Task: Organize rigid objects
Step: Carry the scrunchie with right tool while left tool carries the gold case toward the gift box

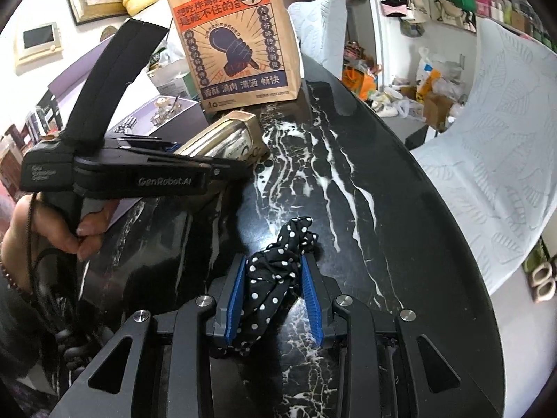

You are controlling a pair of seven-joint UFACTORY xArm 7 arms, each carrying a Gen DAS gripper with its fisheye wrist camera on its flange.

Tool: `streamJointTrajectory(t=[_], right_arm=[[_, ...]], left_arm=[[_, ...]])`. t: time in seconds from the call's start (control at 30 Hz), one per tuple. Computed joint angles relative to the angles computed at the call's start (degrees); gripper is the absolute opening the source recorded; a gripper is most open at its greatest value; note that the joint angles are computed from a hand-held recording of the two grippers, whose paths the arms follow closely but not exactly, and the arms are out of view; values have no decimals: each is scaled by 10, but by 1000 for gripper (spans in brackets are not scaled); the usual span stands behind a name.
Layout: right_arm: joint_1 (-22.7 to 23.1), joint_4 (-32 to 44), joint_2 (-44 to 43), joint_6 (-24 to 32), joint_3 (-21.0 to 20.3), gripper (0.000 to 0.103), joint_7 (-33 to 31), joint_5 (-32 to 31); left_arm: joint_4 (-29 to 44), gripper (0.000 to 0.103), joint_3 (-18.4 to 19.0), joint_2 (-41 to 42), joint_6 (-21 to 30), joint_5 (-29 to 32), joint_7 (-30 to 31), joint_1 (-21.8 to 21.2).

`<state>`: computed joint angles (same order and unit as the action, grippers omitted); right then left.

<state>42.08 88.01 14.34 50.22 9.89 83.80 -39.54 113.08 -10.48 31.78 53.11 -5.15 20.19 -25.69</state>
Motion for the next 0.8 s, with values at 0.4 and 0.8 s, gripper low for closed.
streamJointTrajectory(t=[0.4, 0.8], right_arm=[[26, 49, 33, 36, -2, 29, -13, 0], [78, 144, 97, 76, -17, 29, -69, 17]], left_arm=[[-189, 37, -8, -138, -28, -66, 36, 58], [-349, 37, 7, -268, -53, -120, 65, 89]])
